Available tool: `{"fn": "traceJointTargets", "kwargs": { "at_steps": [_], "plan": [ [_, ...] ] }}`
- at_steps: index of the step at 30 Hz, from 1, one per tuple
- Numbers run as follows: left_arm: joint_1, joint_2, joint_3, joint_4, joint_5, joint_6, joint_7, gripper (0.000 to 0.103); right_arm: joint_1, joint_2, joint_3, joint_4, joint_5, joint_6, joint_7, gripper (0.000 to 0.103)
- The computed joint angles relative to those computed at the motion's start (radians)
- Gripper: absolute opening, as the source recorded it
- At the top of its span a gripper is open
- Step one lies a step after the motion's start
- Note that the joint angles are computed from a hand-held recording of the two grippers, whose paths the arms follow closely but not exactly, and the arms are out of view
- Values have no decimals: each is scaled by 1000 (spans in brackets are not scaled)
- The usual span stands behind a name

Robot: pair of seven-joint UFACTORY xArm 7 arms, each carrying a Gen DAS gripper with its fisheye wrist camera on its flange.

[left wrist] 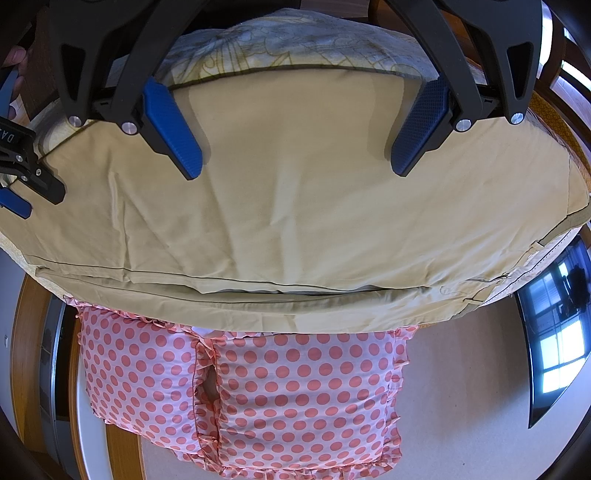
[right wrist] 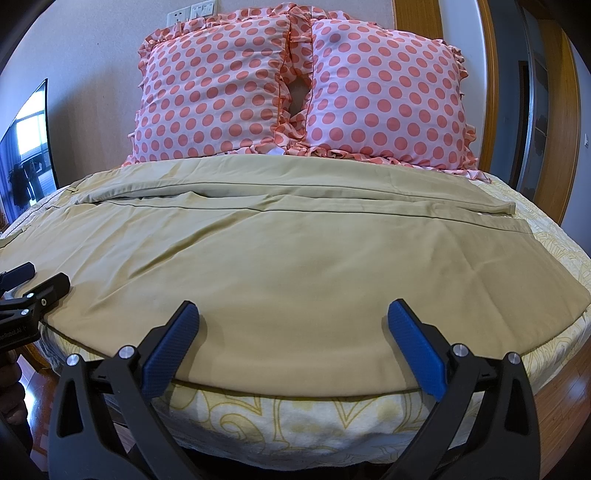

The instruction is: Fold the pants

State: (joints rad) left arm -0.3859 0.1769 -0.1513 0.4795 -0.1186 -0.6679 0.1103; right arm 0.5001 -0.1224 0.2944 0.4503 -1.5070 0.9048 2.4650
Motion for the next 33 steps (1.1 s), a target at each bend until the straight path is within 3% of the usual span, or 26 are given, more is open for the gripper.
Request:
{"fn": "traceJointTargets", "kwargs": {
  "at_steps": [19,22,24,26,30,33],
  "plan": [
    [-5,-10,0,3,-15,27,9,102,11,8,-3,10,-6,-2,-3,101],
    [-29,-31,7,15,-87,78,52,102,-59,-109,-76,-27,-14,-176,-105,101],
    [-74,-41,16,41,-216,92,141,102,-114,-208,-98,-73,-70,-230,-53,101],
    [-60,-46,12,57,-199,78,138,102,-183,-296,-144,-98,-100,-291,-61,101],
    [28,-60,8,114,-36,91,-22,102,-356,-325,-293,-42,11,-377,-282,101],
    [20,-40,19,182,-95,133,-20,102,-478,-204,-389,70,59,-438,-361,101]
  ]
}}
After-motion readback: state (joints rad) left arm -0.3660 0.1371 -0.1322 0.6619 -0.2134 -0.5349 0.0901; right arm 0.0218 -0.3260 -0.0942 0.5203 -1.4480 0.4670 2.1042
